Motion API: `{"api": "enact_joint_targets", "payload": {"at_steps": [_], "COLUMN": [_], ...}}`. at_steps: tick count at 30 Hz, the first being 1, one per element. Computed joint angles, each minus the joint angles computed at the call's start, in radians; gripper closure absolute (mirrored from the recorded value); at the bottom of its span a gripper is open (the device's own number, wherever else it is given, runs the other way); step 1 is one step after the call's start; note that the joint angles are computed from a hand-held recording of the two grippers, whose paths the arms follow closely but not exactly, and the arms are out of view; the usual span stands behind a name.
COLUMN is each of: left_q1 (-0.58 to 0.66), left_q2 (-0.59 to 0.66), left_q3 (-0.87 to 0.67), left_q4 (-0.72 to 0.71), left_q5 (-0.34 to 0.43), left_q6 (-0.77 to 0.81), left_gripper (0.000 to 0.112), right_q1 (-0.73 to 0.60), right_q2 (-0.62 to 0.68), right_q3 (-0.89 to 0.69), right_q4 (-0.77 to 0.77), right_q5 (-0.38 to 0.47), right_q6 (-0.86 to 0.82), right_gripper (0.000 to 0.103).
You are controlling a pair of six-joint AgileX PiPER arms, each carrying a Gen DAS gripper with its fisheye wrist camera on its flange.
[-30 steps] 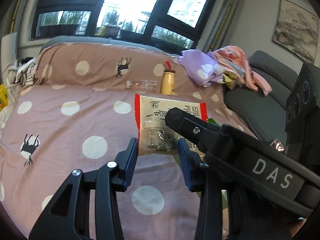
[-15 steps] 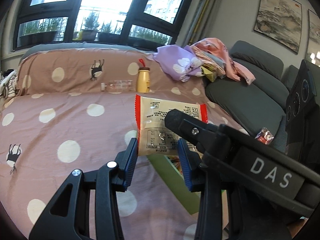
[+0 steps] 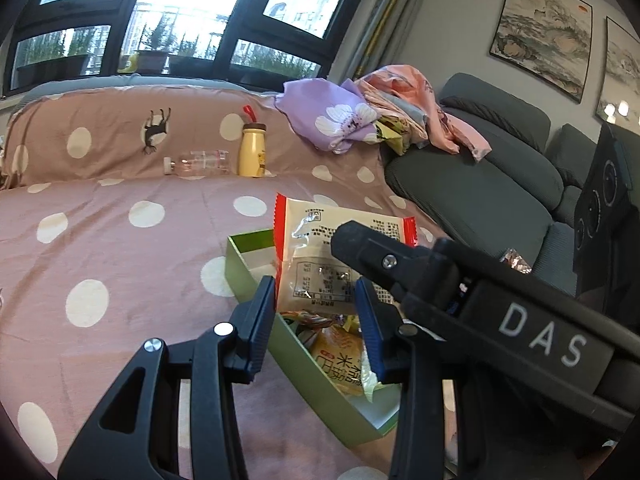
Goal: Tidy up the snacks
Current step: 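Carry the white pack with the right gripper over the green box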
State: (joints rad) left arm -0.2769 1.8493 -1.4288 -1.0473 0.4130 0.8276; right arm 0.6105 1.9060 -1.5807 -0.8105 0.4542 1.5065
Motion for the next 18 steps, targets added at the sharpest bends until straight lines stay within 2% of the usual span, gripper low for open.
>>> {"api": "enact_joint_targets", "payload": {"at_steps": [6, 13, 18], "left_q1": [-0.014, -0.055, -0.082], "left_q2": [0.022, 0.087, 0.144], "left_q3": [-0.034, -0.156, -0.248], "left_q4": [0.025, 0.223, 0.298], "left_q5": [0.033, 0.079, 0.121], "left_q6": [-0.034, -0.179, -0.213], "left_gripper": [0.073, 0.073, 0.073], "right_q1": [-0.015, -0.070, -0.110], "right_q2": [-0.024, -0.042, -0.065], "right_q3": [0.034, 0.089, 0.142], "right_q4": [-0.006, 0.030, 0.010], "right_q5": [0.006, -0.053, -0.086], "right_q6": [0.032, 0.049, 0.110], "right_gripper": [0.043, 0.043, 0.043]}}
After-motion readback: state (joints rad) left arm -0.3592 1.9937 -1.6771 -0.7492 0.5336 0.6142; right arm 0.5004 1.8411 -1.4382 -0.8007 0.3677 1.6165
